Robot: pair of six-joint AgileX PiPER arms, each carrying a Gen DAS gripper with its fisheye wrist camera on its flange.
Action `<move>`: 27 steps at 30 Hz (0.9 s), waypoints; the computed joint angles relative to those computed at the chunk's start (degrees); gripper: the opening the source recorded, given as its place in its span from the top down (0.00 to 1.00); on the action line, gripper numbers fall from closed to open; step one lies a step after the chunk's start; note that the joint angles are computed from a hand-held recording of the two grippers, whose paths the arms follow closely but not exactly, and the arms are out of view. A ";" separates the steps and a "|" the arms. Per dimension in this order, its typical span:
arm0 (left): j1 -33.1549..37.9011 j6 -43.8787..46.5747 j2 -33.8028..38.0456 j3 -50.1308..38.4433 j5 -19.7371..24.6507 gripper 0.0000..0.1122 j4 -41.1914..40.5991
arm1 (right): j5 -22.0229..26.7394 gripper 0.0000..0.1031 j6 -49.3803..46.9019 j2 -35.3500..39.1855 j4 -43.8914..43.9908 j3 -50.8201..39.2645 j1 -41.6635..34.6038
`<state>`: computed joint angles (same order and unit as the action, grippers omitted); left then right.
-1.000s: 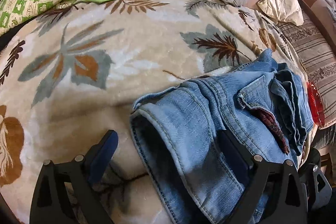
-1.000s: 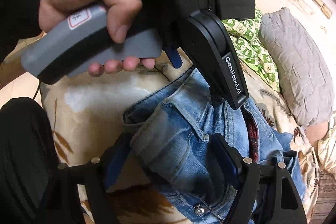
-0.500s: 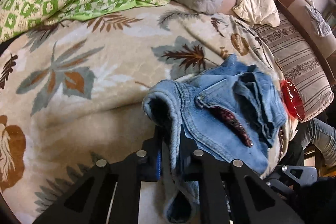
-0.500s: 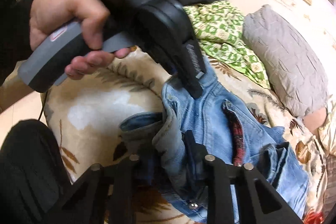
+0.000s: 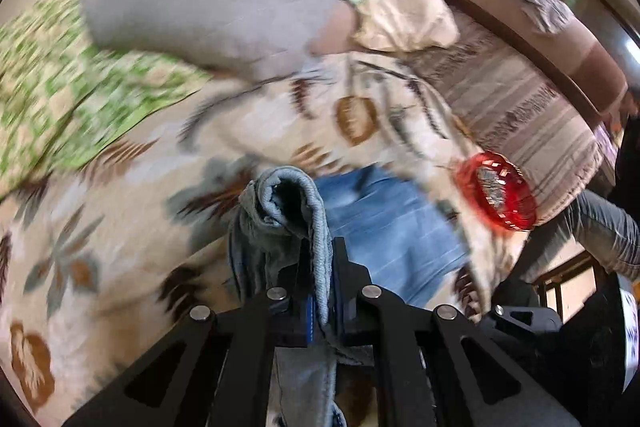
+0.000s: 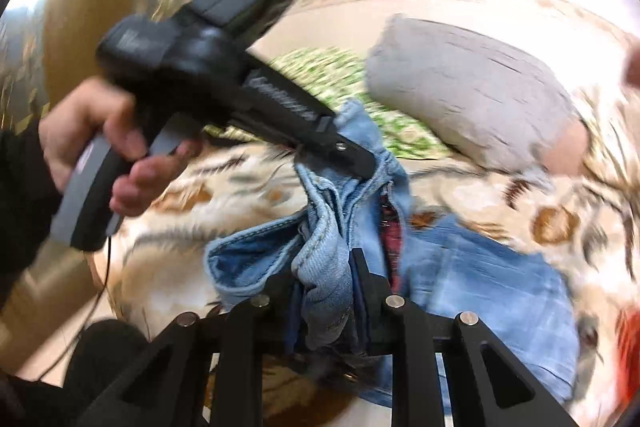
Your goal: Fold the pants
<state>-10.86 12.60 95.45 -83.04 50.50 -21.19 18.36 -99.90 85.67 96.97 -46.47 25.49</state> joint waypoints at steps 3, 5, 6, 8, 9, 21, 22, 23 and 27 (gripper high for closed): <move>-6.99 -5.99 8.02 -10.52 2.48 0.93 3.85 | 7.44 0.78 4.73 1.03 -3.87 0.02 -10.98; -10.90 -9.19 15.52 -18.97 5.06 0.92 5.50 | 11.91 0.78 8.50 3.06 -6.79 -0.29 -17.50; -12.06 -10.00 17.98 -21.71 5.98 0.92 5.82 | 13.83 0.78 9.93 4.40 -7.72 -0.40 -20.64; -14.39 -11.79 25.50 -30.09 8.78 0.93 6.02 | 15.79 0.78 12.14 7.49 -9.56 -0.95 -25.40; -15.12 -12.86 29.36 -34.66 10.66 0.93 5.69 | 16.22 0.78 14.19 9.20 -11.69 -2.08 -27.09; -14.62 -10.51 20.24 -22.53 5.16 0.46 4.00 | 29.54 0.30 24.95 17.45 -21.98 -8.09 -38.50; -14.66 -9.97 15.21 -16.80 2.12 0.30 5.60 | 30.01 0.29 23.60 16.06 -20.93 -6.77 -39.00; -14.85 -11.04 11.79 -13.35 0.41 0.23 8.40 | 30.36 0.25 22.79 13.70 -21.18 -5.52 -40.09; -14.14 -11.33 -2.98 3.74 -6.70 0.16 14.72 | 31.14 0.23 21.49 10.80 -22.42 -5.22 -41.02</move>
